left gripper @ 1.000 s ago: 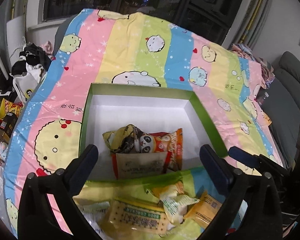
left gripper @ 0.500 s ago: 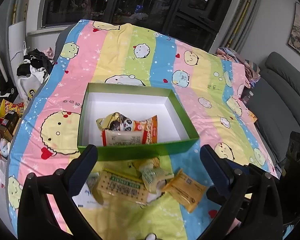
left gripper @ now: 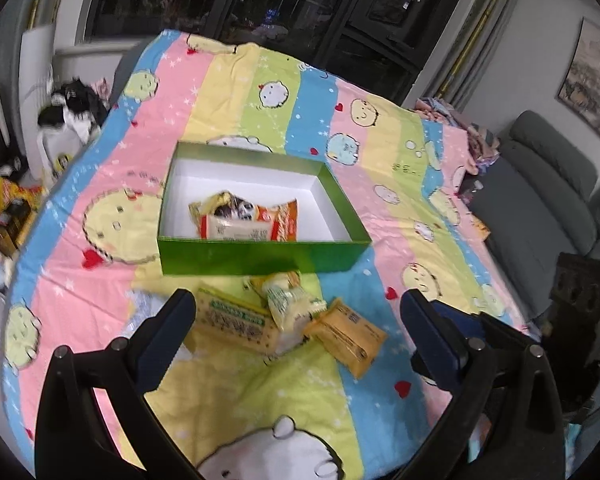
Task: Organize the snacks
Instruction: 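Withdraw the right tool from the box toward the loose snacks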
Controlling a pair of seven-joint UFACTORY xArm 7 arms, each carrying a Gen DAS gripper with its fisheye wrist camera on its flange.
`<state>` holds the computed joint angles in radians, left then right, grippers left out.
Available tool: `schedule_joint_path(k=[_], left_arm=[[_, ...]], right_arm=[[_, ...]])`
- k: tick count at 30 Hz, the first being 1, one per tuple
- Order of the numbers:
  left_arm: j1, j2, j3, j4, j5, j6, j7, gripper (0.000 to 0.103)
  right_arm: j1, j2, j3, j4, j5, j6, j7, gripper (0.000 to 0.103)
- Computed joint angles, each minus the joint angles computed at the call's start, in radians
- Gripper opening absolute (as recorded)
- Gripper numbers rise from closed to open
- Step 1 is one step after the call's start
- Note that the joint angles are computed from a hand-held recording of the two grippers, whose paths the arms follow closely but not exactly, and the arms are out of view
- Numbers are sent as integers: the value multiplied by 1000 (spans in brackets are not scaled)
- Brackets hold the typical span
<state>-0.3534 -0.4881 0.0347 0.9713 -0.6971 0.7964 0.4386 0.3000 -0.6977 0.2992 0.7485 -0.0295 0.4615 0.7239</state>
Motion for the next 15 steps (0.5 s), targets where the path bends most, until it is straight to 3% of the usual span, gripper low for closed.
schedule_joint_path(k=[3,10,15], left_arm=[[-12,-6,59,-14,-71,64,34,103],[55,-16,86,-64,-116,107,44,103],[59,-19,115,-107,-180,173,149,103]], right_arm=[[9,-5,3,-10,3,10,0,79],[21,-7,10,-35,-1,59,11,79],[44,3,-5,-62,21,40,8,79]])
